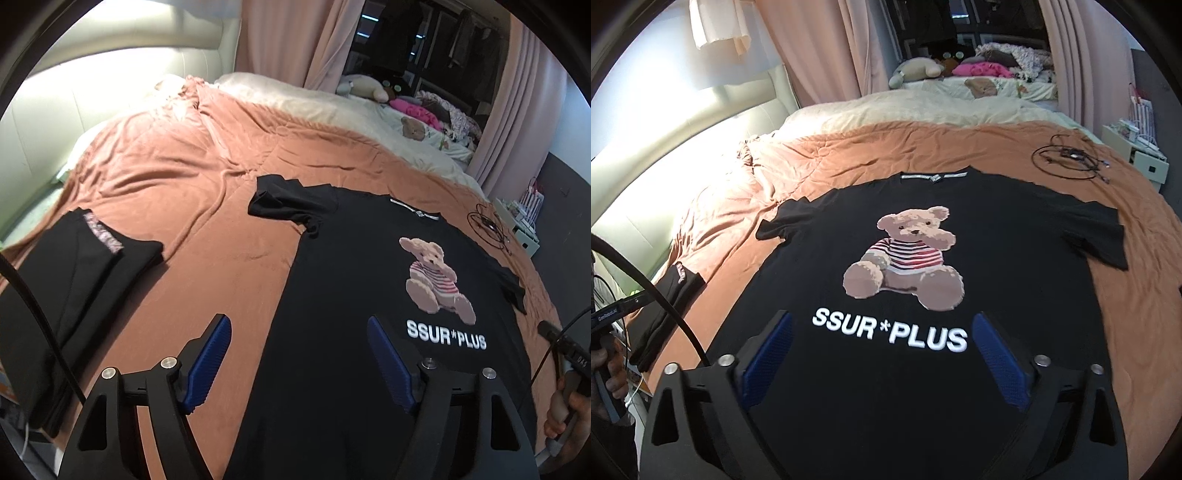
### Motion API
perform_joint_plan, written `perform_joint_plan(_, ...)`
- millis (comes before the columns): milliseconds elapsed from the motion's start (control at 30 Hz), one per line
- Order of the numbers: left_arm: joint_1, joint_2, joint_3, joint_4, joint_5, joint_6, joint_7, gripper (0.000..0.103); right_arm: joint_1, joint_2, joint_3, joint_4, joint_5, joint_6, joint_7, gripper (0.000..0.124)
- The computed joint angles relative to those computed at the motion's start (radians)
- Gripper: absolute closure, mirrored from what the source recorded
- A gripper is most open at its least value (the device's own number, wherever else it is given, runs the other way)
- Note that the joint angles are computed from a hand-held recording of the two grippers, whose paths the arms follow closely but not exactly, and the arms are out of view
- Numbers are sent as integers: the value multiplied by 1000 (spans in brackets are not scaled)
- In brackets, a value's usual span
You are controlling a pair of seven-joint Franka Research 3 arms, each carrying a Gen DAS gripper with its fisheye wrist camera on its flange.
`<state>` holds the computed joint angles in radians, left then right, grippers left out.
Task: Fold small clothes
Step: 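Move the left tool to the side edge of the black T-shirt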
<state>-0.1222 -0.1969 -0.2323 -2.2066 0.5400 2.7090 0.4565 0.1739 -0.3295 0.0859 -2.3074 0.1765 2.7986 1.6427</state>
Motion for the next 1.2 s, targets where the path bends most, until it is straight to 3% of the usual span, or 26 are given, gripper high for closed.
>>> perform_joint_plan(400,30,285,79,276,-165,18,229,30,41,330,-49,328,136,-38,-126,42)
perform_joint_plan(733,98,514,77,524,-385,-8,443,30,40,610,-34,642,184,-121,-145,51)
perform_joint_plan(967,146,685,61,743,-485,-59,549,30,47,829,-27,925,167,-207,-100,63)
perform_joint_plan(1200,181,874,44,1009,-559,-173,625,30,57,1062,-21,1257,143,-322,-60,68)
